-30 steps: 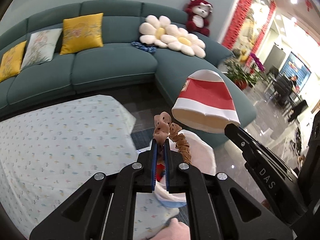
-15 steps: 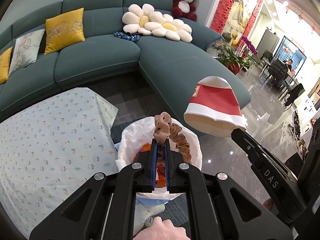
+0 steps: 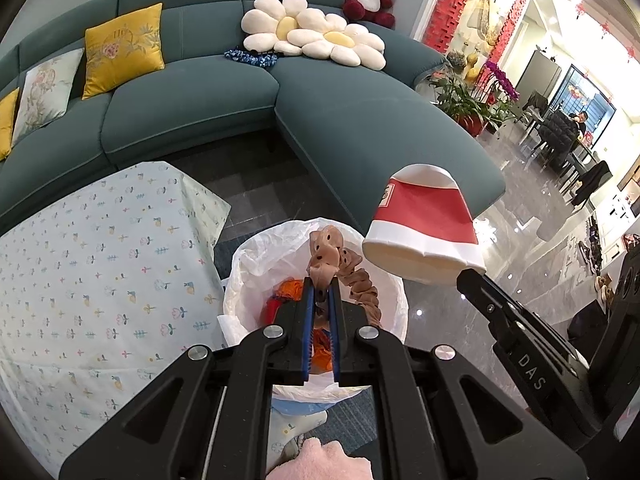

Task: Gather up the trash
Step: 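Carry scrunchie and cup over the bin and open both tools to drop them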

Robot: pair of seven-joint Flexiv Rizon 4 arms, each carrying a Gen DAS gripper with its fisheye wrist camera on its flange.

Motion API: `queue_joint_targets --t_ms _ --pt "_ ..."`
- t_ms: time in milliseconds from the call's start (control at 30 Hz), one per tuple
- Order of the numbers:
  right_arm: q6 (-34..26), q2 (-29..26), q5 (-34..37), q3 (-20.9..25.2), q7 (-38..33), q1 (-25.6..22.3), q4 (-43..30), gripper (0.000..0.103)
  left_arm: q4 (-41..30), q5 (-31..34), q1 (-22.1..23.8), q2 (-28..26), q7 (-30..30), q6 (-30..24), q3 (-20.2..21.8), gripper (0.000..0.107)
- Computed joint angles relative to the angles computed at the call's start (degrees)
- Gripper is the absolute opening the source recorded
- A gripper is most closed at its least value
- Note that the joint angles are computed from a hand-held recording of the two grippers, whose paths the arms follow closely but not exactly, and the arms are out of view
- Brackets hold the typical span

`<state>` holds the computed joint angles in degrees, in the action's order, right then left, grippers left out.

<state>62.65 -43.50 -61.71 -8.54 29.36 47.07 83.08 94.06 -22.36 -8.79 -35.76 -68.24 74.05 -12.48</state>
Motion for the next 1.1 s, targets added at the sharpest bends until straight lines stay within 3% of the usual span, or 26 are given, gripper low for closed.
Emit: queue_joint_targets --t_ms 600,767,833,967,1100 --pt "-1.60 -3.18 8.16 1.19 -8.54 0.46 -3.18 0.005 -0.57 -0.36 0.77 -1.42 -0.22 -1.28 0.18 0.007" --pt "-1.80 -4.45 10.91 1.77 -10.91 0.23 -4.56 0.006 -0.85 -0.95 1.11 -2.00 -0.58 -2.24 0.16 0.016" --pt "-2.99 -5.11 12.86 2.46 -12.91 0.07 -5.79 0.017 -0.99 -0.82 1.01 -2.21 -0.85 -2.66 0.46 0.022" --pt "-3.58 -6.14 15.81 2.94 -16.60 0.14 -7.78 0.031 -0.77 0.79 -0.11 -2.04 -2.90 -2.05 2.64 0.047" --pt "-5.02 -5.87 17.07 2.71 -18.53 1.08 -8.31 0.044 0.83 1.30 0.70 -1.03 -3.31 -0.93 2.55 0.050"
